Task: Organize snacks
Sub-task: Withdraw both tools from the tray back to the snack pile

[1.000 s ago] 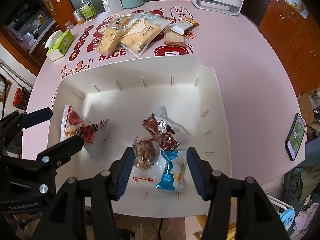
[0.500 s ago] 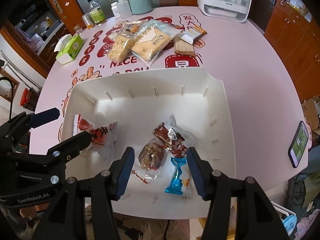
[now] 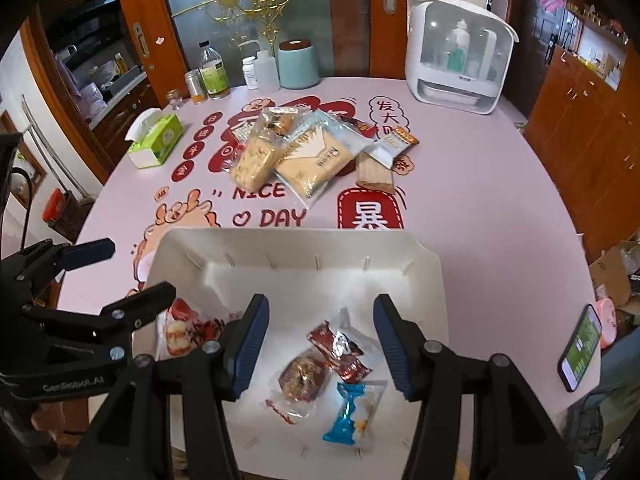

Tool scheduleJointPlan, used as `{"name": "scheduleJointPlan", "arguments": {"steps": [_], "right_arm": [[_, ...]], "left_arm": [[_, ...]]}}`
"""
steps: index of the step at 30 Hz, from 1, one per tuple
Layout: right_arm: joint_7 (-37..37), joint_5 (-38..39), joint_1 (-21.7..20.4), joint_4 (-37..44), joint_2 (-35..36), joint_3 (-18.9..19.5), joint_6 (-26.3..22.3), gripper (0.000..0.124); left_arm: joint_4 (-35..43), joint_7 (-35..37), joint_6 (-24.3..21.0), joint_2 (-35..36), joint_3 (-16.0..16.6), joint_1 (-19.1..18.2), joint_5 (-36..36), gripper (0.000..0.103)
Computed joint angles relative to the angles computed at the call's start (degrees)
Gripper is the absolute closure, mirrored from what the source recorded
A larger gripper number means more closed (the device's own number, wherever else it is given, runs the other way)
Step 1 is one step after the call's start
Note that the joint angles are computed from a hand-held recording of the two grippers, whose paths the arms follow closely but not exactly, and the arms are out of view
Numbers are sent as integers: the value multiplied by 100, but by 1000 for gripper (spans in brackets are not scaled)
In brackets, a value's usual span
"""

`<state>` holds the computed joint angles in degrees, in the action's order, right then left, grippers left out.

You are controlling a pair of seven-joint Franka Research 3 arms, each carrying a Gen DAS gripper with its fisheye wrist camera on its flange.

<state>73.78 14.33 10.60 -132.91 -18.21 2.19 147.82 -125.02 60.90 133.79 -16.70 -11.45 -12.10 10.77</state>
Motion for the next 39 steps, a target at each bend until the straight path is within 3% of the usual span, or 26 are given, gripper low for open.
{"name": "scheduleJointPlan", "arguments": {"steps": [4, 9, 14, 22, 32, 39], "right_arm": [[17, -40, -30, 335, 244, -25, -81, 69], [-313, 514, 19, 1157, 781, -242, -722, 69], [-452, 405, -66, 1899, 1285, -189, -786, 69], [-407, 340, -208, 3659, 2498, -199, -1413, 69], [-284, 861, -463, 6013, 4188, -50, -2604, 69], [71, 1141, -622, 7142, 5337, 125, -3431, 69]], "left_arm": [[222, -37, 31, 90, -42, 112, 406, 16], [747, 55, -177, 381, 15, 225, 576, 16], [1259, 116, -323, 685, 63, 344, 678, 16], [2175, -192, -597, 1370, -30, 444, 2017, 14], [3397, 194, -729, 2642, 236, 435, 1641, 14], [3908, 730, -665, 3590, 236, 541, 760, 14]]}}
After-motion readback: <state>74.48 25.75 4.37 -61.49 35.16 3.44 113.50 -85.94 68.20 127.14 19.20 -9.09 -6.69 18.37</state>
